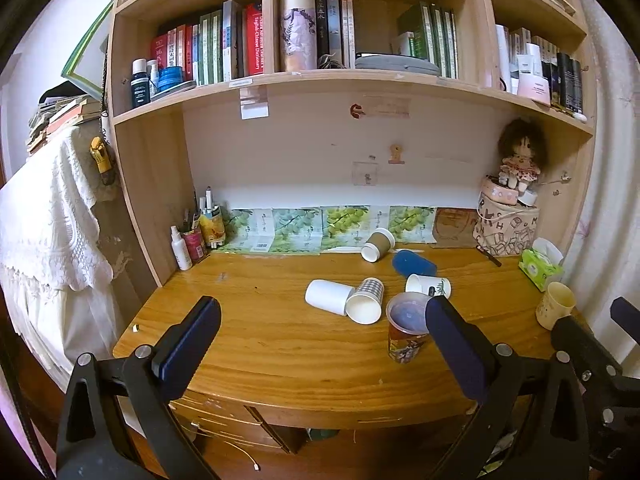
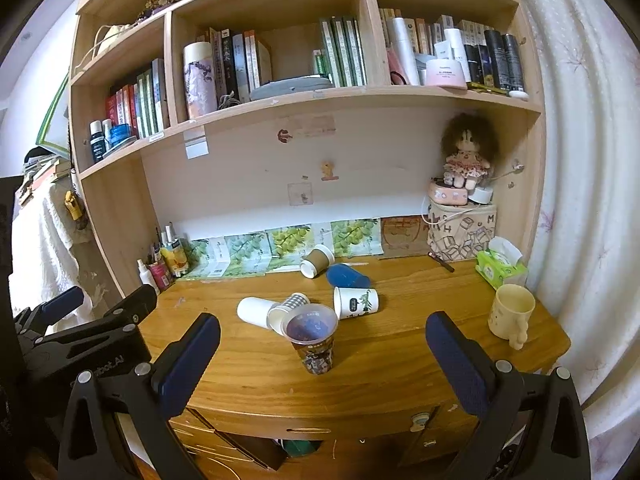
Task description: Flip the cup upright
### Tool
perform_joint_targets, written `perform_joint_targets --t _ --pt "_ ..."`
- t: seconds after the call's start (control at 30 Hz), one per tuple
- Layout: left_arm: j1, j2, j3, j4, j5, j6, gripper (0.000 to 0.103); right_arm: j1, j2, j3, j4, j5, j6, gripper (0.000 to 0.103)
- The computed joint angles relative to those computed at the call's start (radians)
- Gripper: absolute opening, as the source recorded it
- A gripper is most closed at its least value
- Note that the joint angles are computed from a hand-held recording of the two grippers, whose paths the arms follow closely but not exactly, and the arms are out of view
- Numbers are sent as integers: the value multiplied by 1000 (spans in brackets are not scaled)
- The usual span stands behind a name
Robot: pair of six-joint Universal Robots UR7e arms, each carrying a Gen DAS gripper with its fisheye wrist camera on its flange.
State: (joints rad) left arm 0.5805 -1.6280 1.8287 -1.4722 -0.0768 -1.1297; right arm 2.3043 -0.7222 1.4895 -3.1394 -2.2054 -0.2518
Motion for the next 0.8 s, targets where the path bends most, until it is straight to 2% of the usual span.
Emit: perform_joint_targets --t 0.1,0.27,0.4,0.53,0.7,0.8 --pt "-6 -1 18 -72 -10 56 102 0 -6 8 11 1 4 103" --pt "-7 0 23 -94 -16 73 102 -1 -13 13 34 2 12 103" --pt "-3 7 12 -78 -27 52 102 -4 -16 11 57 2 20 103" --pt "-2 14 -13 35 -23 -50 102 -7 -16 8 71 4 20 103" --pt "1 16 -18 41 -28 -56 102 -12 -13 -7 109 2 27 103" --pt "6 17 -13 -5 -31 -19 102 -13 -11 -12 120 0 27 103"
